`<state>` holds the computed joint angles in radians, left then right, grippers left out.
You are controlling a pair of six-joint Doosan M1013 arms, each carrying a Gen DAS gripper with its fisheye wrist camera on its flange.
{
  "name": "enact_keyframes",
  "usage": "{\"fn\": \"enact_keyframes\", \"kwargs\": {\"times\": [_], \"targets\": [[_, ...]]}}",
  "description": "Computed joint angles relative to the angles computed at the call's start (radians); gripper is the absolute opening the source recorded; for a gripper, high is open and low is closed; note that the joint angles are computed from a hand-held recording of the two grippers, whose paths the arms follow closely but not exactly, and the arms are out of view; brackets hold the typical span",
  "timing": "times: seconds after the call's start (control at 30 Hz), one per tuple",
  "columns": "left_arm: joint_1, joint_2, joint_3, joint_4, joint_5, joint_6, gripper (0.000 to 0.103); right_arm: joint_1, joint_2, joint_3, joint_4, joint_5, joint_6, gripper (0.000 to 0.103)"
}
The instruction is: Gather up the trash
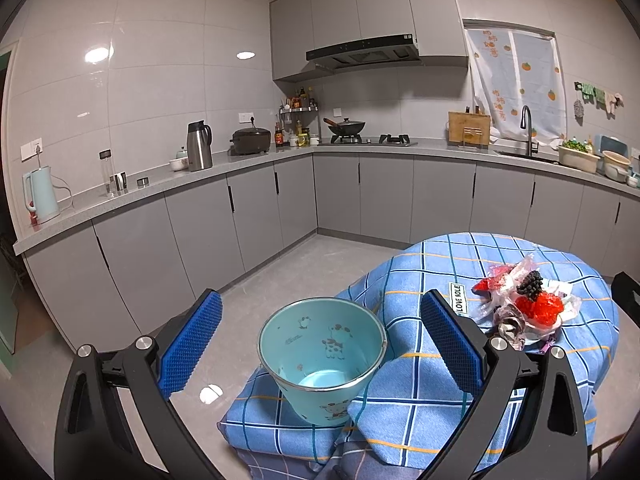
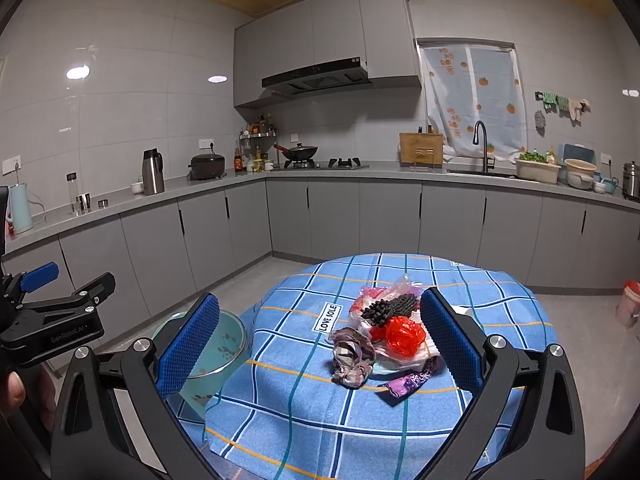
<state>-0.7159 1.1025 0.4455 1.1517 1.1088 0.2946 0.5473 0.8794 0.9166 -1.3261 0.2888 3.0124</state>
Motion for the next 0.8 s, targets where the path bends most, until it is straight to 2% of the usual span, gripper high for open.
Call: {"fn": "enact_keyframes", "kwargs": {"times": [0.4,0.8], "targets": [[0.001,-0.007,0.011,0.004,-0.005,-0.005,0.098,-0.003,-0.008,0.015,-0.047,-0.002,0.053,0.099],[0.001,-0.014,0.024,0.008,-0.008,-0.01,0.098,-0.002,-0.005,0.005,-0.017,-0.004,0.02,0.099]]}}
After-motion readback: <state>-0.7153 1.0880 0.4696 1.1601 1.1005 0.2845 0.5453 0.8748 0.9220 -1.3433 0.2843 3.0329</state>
